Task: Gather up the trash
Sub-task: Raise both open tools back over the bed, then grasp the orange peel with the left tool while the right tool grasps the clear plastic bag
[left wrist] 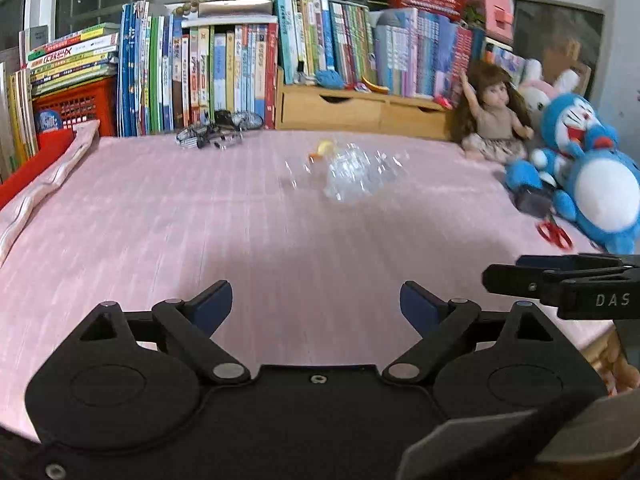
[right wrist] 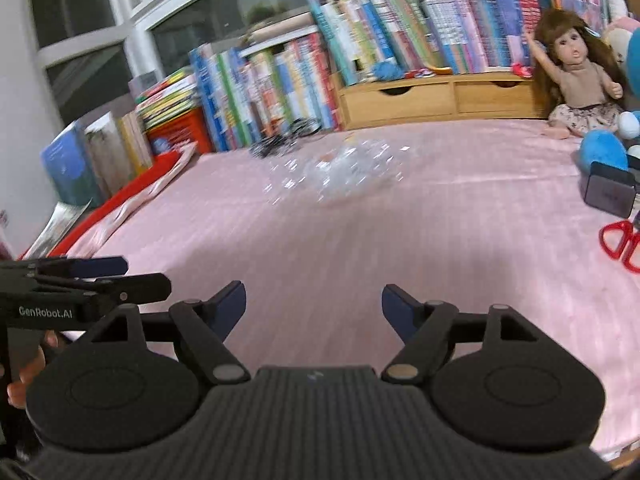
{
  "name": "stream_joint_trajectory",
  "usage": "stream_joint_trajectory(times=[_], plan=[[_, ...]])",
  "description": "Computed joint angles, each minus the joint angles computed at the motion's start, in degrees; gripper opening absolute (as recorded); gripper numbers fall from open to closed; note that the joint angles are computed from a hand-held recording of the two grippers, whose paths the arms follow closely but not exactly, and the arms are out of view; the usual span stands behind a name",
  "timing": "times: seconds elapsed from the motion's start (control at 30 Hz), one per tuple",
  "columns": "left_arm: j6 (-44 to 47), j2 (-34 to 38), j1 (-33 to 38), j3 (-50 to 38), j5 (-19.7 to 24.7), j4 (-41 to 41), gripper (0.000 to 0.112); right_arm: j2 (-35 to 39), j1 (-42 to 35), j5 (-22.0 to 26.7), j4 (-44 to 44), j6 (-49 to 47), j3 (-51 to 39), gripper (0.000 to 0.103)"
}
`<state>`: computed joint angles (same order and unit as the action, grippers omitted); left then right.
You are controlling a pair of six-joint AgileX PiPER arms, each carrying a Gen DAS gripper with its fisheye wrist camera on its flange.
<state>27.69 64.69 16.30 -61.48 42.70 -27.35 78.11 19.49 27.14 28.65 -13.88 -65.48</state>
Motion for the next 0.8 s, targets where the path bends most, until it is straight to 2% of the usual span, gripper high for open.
stream_joint_trajectory(times=[0.13,0.27,0.3,0.37,0.4,0.43,0.5,0.6,0.73,0.8], plan=[[-1.93,6.96,-1.66,-5.58,-2.61,-0.54,0.091,5.10,-1.31,-0.72,-1.31,1.98,-5.87,0.085],[-6.61,16.68,-1.52,-16.02,-1.80,-0.41,0.091,10.39,-0.96,-2.03,-4.99,4.78,-11.63,0.089],[-8.24,19.20,-1.43,-18.91,-1.71,-0.23,0.091,11.29,-0.68,-3.46,-5.33,4.60,-12.11,0.091],[-12.35,23.18,-1.44,-23.37,-2.70,1.19,0.091,13.38,0.09,-9.44,-3.78,2.09,-11.94,0.103],[-14.35,25.50,-1.60,-26.09,-3.09,1.99,0.091,14.78,0.55,-11.68,-4.69,2.95,-12.53,0.103],[-15.27,27.97,-1.51,-29.19,-2.49,2.40,0.091,16.85,0.86,-11.83,-6.66,5.31,-14.59,0.103],[-19.03,33.78,-1.82,-37.29,0.45,5.64,0.091,20.94,1.05,-10.28,-6.99,6.45,-19.50,0.103],[-25.88,40.80,-2.93,-47.12,3.77,11.29,0.091,27.98,2.29,-5.92,-15.13,14.34,-29.38,0.103],[-31.95,49.72,-2.79,-58.99,8.69,12.40,0.091,39.78,3.45,3.82,-19.96,21.01,-46.99,0.103],[-33.79,53.05,-2.44,-63.40,11.39,11.97,0.091,45.66,2.87,10.23,-16.33,19.74,-56.36,0.103]])
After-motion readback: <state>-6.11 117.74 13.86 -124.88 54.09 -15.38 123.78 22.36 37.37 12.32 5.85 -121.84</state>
